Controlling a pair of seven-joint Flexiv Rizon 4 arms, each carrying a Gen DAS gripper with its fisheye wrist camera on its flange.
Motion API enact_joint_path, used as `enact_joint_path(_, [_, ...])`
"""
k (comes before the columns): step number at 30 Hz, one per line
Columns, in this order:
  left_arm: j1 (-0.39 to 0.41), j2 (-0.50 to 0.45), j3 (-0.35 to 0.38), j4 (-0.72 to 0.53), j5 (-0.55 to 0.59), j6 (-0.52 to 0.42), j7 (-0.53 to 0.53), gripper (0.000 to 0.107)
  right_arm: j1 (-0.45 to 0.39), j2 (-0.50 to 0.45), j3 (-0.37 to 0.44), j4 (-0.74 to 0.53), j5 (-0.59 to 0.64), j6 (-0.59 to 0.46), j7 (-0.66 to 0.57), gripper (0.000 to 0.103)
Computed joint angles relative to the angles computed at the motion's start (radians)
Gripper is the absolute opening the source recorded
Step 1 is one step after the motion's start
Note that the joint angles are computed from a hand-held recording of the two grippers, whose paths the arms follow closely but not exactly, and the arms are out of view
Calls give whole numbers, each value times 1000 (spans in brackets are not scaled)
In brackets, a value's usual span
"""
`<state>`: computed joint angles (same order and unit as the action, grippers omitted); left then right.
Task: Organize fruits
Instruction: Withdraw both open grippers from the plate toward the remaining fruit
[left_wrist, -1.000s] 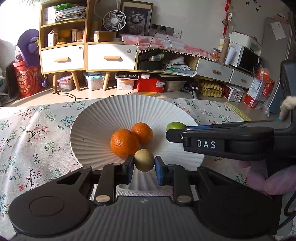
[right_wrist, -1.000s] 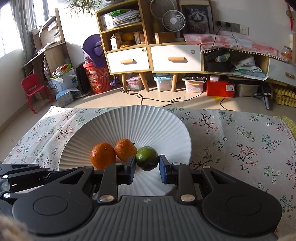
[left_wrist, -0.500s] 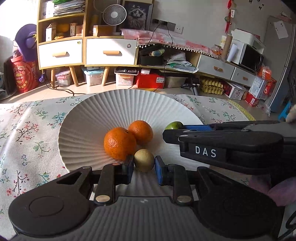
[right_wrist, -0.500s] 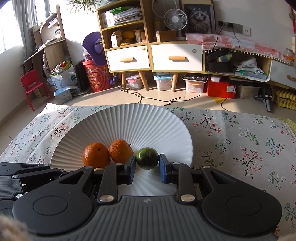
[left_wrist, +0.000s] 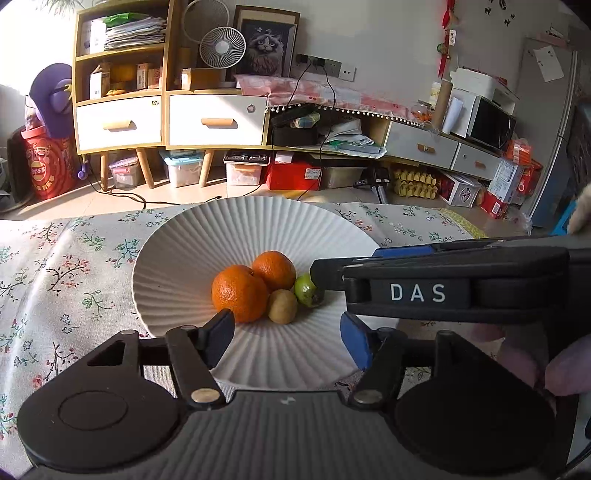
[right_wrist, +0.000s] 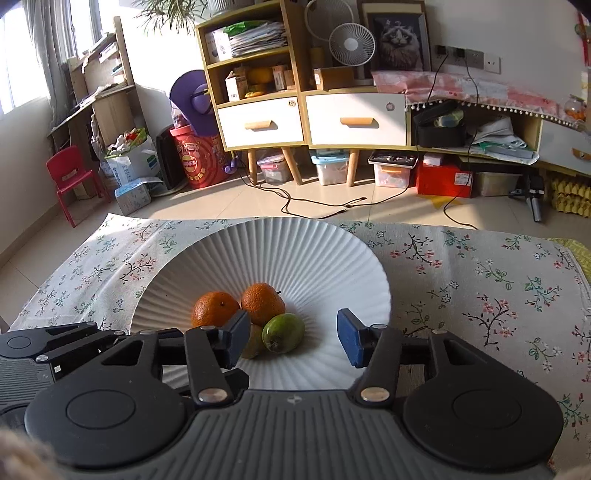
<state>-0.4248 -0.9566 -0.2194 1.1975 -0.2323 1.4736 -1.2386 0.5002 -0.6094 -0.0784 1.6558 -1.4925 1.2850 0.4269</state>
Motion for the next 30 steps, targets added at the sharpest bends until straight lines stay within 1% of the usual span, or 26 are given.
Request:
enact_joint_path(3, [10, 20, -10, 31, 4, 17, 4, 66, 8, 12, 4, 9, 5, -22, -1, 60])
enact_joint_path(7, [22, 53, -18, 85, 10, 47, 8, 74, 10, 29, 11, 23, -11, -33, 29, 66])
enact_joint_path(9, [26, 68, -19, 109, 12, 60, 8, 77, 9, 38, 18, 30, -16, -40, 38, 70])
enact_joint_path(13, [42, 95, -32, 155, 15, 79, 12, 82, 8, 55, 32, 48, -22, -52, 58, 76])
enact_joint_path(17, [42, 124, -20, 202, 21, 105, 3, 89, 8, 65, 47, 60, -10, -66, 62, 80])
enact_joint_path(26, [83, 185, -45, 302, 35, 119, 19, 96, 29, 83, 64, 87, 12, -92, 73, 89])
enact_joint_path(30, [104, 215, -53, 357, 38, 130, 26, 97, 29, 90, 68, 104, -23, -77, 115, 94])
